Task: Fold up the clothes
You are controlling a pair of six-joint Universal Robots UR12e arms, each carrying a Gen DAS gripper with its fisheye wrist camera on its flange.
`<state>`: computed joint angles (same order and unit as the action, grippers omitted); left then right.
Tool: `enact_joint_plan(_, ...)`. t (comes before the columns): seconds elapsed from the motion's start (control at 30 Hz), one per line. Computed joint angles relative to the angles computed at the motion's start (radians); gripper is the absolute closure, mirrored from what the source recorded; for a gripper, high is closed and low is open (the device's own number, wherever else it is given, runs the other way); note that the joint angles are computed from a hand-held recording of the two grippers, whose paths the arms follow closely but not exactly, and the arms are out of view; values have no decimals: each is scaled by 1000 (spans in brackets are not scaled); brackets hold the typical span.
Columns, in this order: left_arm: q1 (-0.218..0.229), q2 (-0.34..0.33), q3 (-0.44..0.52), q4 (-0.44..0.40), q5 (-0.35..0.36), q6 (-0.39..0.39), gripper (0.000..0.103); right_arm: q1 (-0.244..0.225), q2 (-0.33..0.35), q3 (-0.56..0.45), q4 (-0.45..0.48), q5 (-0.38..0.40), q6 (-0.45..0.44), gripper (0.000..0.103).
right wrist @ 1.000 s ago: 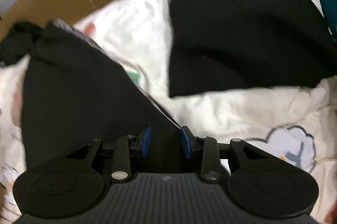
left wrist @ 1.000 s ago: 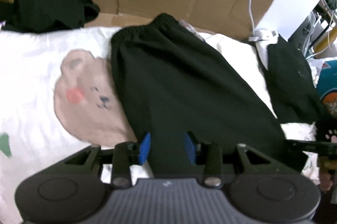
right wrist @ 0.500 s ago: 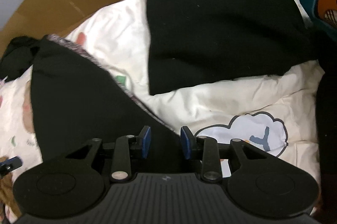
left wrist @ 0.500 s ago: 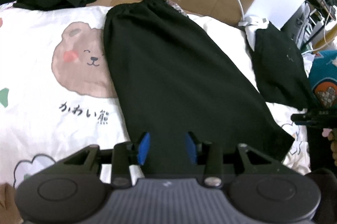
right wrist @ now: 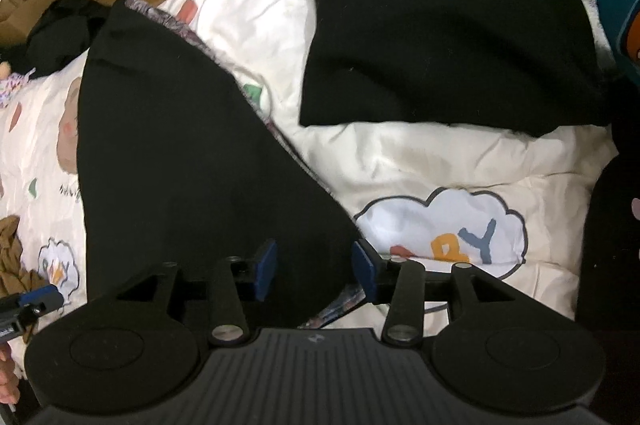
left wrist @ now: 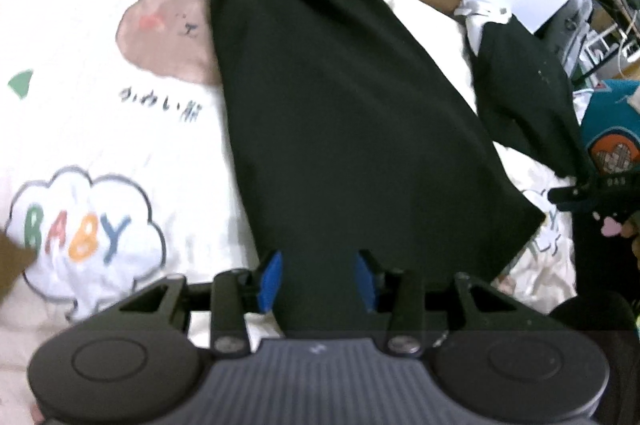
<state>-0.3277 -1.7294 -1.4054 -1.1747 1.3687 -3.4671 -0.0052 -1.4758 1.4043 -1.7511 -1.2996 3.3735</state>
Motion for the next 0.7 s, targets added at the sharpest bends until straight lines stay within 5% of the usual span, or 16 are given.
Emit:
enact_joint_plan(0.23, 9, 36, -64, 23, -43, -129, 61, 2, 5, 0, 24, -15, 13, 54)
enact_joint_plan(0.37, 12, 40, -71, -24, -64, -122, 64, 2, 6, 10, 27, -12, 13, 48)
enact_joint_plan(0.43, 7, 42, -74, -43, -55, -103, 78, 1, 5, 16, 23, -10, 13, 45)
enact_joint_plan(0.7, -1, 31, -87, -82, -96, -81, 77, 0, 7, 29, 8, -10, 24, 45)
